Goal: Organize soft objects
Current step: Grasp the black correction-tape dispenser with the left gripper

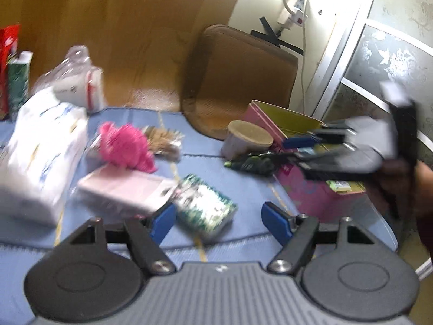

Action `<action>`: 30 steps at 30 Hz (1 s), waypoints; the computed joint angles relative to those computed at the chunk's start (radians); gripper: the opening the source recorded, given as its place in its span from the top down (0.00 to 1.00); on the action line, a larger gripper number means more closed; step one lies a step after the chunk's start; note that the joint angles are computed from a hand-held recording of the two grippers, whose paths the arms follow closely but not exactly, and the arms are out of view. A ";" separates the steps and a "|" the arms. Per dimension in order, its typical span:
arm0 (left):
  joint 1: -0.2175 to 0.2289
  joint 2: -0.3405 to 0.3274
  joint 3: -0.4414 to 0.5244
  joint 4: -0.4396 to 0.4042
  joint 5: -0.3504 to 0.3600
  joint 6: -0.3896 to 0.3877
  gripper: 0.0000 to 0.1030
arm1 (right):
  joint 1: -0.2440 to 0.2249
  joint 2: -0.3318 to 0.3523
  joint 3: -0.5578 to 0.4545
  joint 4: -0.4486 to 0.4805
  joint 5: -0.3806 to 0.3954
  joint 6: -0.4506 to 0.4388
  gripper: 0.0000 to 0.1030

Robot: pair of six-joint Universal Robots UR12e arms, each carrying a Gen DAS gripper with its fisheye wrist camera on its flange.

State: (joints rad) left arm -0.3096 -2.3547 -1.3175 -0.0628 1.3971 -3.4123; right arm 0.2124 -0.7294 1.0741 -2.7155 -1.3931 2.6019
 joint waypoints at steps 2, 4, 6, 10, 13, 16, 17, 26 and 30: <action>0.008 0.012 -0.029 0.027 -0.013 -0.017 0.30 | 0.014 0.032 -0.081 0.132 -0.057 -0.036 0.65; 0.020 0.021 -0.054 0.059 -0.032 -0.036 0.27 | 0.026 0.072 -0.172 0.249 -0.140 -0.031 0.63; 0.027 0.023 -0.064 0.079 -0.042 -0.050 0.24 | 0.035 0.089 -0.213 0.306 -0.207 -0.033 0.61; 0.039 0.017 -0.069 0.107 -0.071 -0.083 0.24 | 0.043 0.104 -0.261 0.415 -0.253 -0.018 0.61; 0.045 0.011 -0.066 0.107 -0.100 -0.109 0.24 | 0.046 0.115 -0.288 0.490 -0.252 -0.009 0.64; 0.047 0.013 -0.073 0.115 -0.109 -0.104 0.24 | 0.048 0.085 -0.246 0.502 -0.170 -0.026 0.65; 0.048 0.015 -0.078 0.124 -0.109 -0.102 0.24 | 0.049 0.061 -0.204 0.471 -0.141 -0.043 0.66; 0.052 0.009 -0.068 0.101 -0.170 -0.123 0.23 | 0.065 0.001 0.011 0.096 -0.166 -0.028 0.51; 0.044 0.015 -0.069 0.093 -0.164 -0.107 0.23 | 0.044 0.032 -0.028 0.101 -0.103 0.087 0.31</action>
State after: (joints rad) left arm -0.2658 -2.3397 -1.3864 0.0303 1.2328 -3.5193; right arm 0.2566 -0.6975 1.0456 -2.6148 -1.4962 2.6891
